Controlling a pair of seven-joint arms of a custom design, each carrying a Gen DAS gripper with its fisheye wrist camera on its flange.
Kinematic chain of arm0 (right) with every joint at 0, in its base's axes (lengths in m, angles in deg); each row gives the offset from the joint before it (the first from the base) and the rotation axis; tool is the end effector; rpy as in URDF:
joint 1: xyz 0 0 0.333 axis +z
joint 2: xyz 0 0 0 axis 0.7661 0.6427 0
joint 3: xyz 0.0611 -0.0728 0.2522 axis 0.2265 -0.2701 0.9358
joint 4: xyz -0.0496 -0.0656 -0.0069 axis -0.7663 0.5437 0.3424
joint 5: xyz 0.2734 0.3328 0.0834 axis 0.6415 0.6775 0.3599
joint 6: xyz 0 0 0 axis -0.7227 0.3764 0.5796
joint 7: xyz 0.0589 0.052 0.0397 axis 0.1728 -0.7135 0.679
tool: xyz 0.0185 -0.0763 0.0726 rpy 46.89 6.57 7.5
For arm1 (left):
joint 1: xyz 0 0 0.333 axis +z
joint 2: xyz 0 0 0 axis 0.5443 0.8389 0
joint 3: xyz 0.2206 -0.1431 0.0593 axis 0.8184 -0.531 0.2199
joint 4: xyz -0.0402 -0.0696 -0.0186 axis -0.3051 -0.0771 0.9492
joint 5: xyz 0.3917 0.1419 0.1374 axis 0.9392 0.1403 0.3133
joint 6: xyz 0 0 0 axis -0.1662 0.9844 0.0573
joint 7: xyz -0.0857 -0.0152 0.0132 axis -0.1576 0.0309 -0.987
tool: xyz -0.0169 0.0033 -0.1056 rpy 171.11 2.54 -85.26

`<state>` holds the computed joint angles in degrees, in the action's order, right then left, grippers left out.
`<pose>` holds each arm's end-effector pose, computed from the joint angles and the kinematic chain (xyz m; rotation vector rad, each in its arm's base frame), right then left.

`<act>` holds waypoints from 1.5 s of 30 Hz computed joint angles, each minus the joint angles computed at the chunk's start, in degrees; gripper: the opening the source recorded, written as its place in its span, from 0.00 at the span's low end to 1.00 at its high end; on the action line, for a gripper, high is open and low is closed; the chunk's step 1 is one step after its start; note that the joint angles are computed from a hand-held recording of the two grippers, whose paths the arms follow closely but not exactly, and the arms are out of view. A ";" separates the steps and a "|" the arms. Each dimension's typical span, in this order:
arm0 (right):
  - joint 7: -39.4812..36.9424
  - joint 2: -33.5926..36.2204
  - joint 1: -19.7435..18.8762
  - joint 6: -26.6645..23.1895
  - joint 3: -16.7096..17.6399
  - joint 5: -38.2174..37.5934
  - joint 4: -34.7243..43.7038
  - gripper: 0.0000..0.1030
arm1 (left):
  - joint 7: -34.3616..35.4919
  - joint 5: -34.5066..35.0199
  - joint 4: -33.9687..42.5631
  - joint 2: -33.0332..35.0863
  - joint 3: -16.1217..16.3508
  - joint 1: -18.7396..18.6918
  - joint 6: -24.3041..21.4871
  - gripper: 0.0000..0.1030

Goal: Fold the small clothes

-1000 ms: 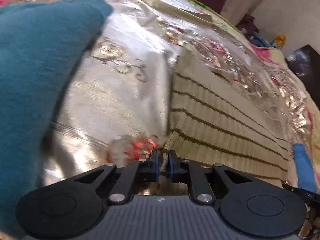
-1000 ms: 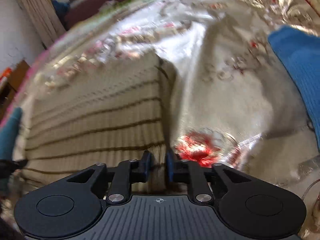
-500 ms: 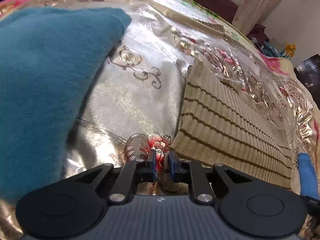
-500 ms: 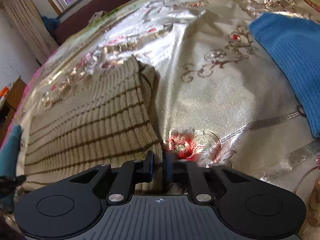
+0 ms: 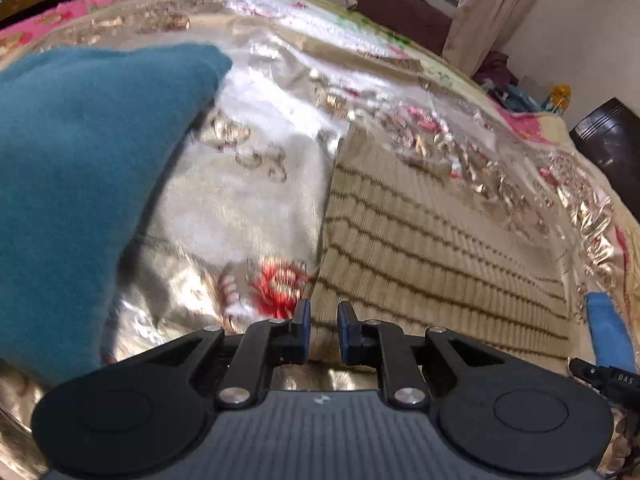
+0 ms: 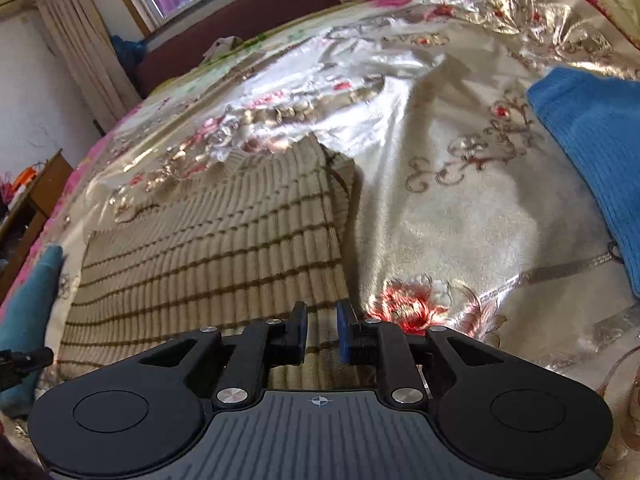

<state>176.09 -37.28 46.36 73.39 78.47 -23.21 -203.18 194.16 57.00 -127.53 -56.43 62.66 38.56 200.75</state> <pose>0.5661 -0.0092 0.4947 -1.1276 2.2009 -0.5238 0.7312 -0.0894 0.4583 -1.9112 2.1716 -1.1207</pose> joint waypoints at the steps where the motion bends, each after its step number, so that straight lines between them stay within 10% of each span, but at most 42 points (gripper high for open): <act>1: 0.34 0.28 -0.08 -0.42 -0.03 0.12 -0.01 0.17 | -1.03 1.11 0.15 0.38 0.37 -0.39 -0.49 0.21; 23: -3.52 2.56 1.51 8.46 -3.87 13.05 -0.77 0.31 | 5.44 -2.37 -7.85 -7.47 0.09 -1.81 6.92 0.22; 45: -45.88 14.25 5.68 10.46 -8.68 65.34 10.47 0.41 | 28.05 -3.77 -7.96 -8.39 -4.08 -9.73 -0.58 0.23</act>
<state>130.21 -23.03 52.04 83.85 69.78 42.13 -192.71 222.21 53.23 -135.49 -64.82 58.59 28.83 200.17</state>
